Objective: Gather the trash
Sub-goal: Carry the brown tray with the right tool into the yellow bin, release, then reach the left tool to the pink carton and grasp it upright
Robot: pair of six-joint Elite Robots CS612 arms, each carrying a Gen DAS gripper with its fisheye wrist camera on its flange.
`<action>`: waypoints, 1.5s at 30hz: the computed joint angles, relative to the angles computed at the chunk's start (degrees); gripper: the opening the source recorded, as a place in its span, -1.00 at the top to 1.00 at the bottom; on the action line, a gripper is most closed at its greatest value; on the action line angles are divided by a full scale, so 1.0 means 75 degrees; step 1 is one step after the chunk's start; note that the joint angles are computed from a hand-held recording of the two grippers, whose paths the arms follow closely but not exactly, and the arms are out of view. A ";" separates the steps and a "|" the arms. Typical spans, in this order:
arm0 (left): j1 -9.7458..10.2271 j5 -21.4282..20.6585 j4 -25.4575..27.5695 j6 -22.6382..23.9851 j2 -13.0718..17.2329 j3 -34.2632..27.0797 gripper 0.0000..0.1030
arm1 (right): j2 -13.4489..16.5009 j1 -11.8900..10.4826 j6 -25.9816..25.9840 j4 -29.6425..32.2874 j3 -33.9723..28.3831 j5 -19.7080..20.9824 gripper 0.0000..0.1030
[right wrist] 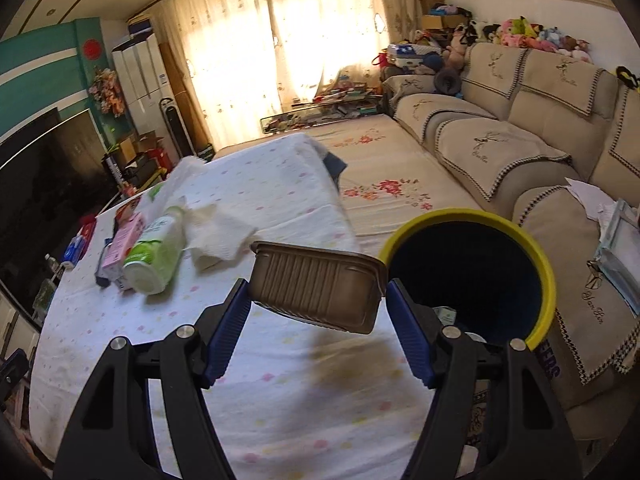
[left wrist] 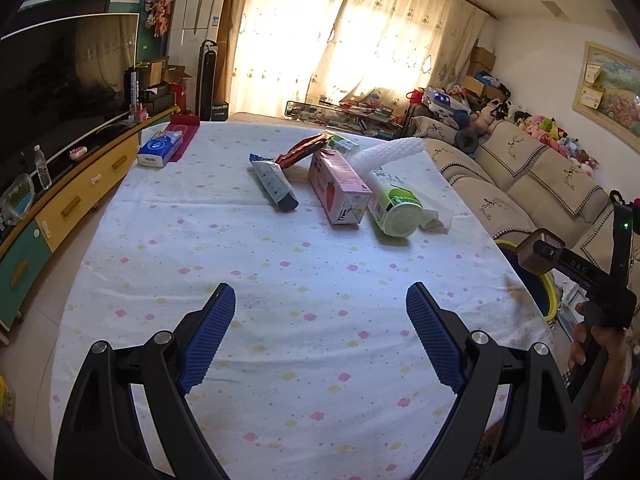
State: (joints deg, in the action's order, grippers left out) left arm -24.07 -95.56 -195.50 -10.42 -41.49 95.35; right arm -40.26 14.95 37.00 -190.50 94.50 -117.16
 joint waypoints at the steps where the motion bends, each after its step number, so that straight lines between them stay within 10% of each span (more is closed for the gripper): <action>1: -0.0028 -0.0020 0.0059 0.0019 0.0009 -0.0039 -0.67 | -0.0031 -0.0062 0.0121 0.0001 0.0103 -0.0073 -0.29; 17: -0.0485 0.0109 0.0905 0.0345 0.0159 -0.0643 -0.67 | 0.0035 -0.0645 0.0799 0.0304 0.0537 -0.0070 -0.40; 20: -0.0490 0.0183 0.1029 0.0366 0.0192 -0.0710 -0.67 | 0.0041 -0.0703 0.0846 0.0250 0.0564 0.0017 -0.63; 45: -0.0418 0.1251 0.2637 0.0325 0.1300 -0.3012 -0.51 | 0.0152 -0.0849 0.1255 0.0462 0.0572 0.0416 -0.66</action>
